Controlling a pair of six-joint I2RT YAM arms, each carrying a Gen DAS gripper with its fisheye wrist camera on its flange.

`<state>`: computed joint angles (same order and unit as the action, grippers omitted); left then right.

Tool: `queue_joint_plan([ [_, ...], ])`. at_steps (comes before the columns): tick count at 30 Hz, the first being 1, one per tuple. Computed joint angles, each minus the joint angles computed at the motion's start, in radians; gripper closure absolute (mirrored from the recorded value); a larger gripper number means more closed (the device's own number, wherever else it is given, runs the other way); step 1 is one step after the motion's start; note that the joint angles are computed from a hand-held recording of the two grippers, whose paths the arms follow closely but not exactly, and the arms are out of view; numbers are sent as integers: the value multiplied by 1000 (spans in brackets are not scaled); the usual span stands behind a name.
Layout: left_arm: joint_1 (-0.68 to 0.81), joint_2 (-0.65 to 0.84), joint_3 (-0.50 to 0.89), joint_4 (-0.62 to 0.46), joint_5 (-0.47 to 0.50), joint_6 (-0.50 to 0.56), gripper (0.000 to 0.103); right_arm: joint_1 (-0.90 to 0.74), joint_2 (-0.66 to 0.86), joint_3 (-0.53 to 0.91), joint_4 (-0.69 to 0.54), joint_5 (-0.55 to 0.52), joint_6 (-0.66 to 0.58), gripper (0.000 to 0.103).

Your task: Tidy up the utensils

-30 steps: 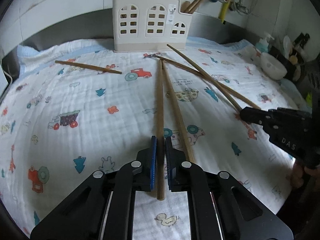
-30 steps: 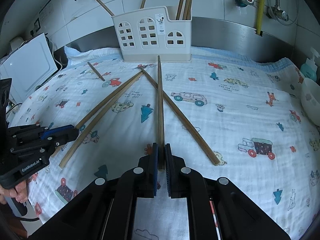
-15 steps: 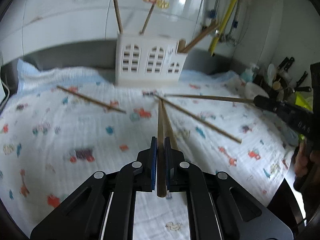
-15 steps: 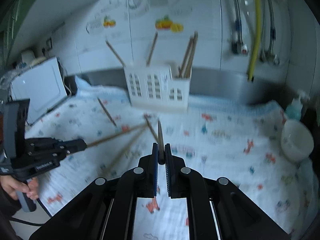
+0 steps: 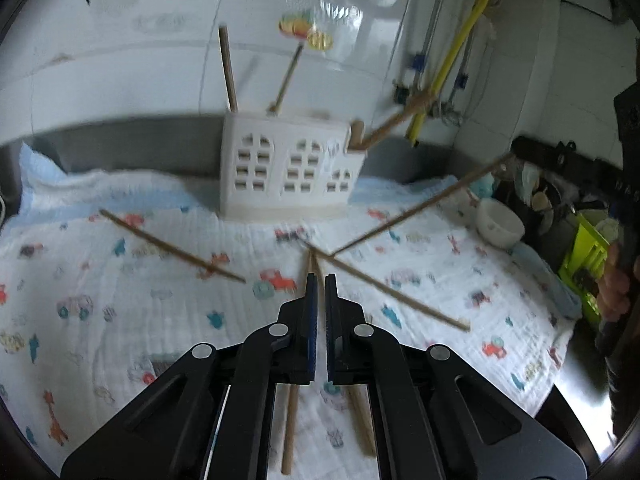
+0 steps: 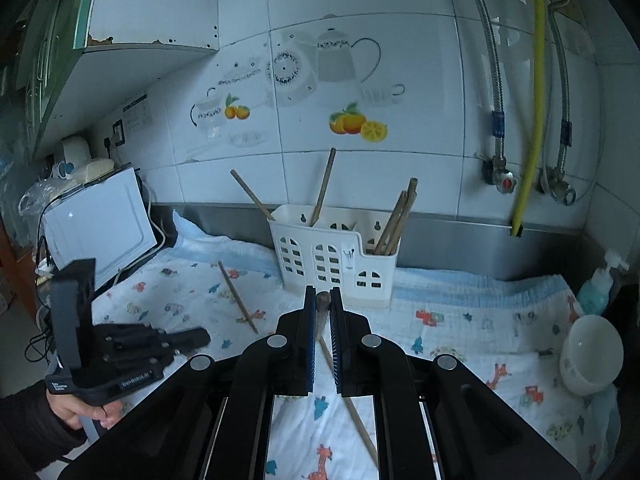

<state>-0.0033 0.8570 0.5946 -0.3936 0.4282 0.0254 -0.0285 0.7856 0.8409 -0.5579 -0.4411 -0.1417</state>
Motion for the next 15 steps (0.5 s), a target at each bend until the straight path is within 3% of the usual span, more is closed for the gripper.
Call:
queue_joint_plan([
  [2, 3, -1, -13, -20, -8, 22, 101, 10, -5, 0, -1, 13, -8, 96],
  [5, 24, 6, -34, -68, -2, 62, 87, 16, -5, -1, 4, 21, -13, 96],
  [7, 21, 4, -55, -93, -19, 85, 69, 17, -6, -3, 6, 18, -11, 96],
  [12, -3, -14, -122, -100, -80, 117, 68, 22, -9, -3, 7, 15, -8, 96],
  [15, -4, 10, -148, -88, -100, 116, 78, 35, -12, -4, 3, 27, -5, 96],
])
